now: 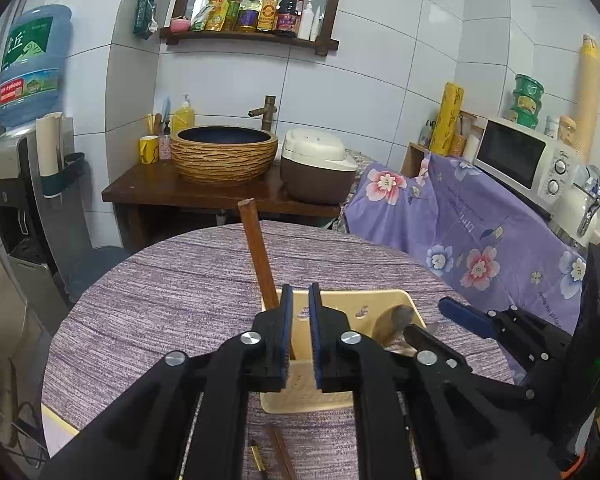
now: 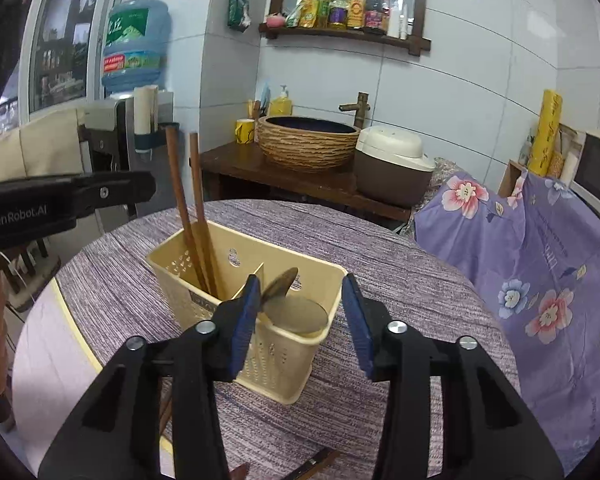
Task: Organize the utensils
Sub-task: 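Lower the chopstick into the holder with the left gripper while the right gripper drops the spoon in, then move both grippers back to the remaining chopsticks on the table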
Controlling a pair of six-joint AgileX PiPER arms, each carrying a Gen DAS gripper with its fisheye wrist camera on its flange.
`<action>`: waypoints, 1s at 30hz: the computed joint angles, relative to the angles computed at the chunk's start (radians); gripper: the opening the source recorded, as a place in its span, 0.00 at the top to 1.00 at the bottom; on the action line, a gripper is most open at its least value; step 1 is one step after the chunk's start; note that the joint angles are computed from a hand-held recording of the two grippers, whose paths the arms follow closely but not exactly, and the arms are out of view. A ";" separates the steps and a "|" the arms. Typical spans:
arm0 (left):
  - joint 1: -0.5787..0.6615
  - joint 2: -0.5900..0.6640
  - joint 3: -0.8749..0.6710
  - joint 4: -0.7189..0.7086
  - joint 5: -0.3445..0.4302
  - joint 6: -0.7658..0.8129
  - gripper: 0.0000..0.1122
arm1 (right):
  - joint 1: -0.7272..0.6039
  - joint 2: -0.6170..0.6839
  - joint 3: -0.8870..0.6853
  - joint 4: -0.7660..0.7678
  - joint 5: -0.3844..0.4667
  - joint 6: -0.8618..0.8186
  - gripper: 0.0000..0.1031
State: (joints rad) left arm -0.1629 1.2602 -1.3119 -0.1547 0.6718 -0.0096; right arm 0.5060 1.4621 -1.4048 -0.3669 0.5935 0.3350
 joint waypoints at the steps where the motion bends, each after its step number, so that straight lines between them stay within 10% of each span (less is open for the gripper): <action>1: 0.005 -0.018 0.018 -0.009 -0.001 0.007 0.79 | 0.004 -0.022 0.025 -0.017 -0.006 0.030 0.54; 17: 0.222 -0.253 0.563 -0.207 0.098 0.285 0.69 | 0.186 -0.315 0.517 -0.202 0.080 0.593 0.53; 30: 0.089 -0.288 0.671 -0.140 0.036 0.176 0.69 | 0.220 -0.287 0.637 -0.111 0.028 0.671 0.53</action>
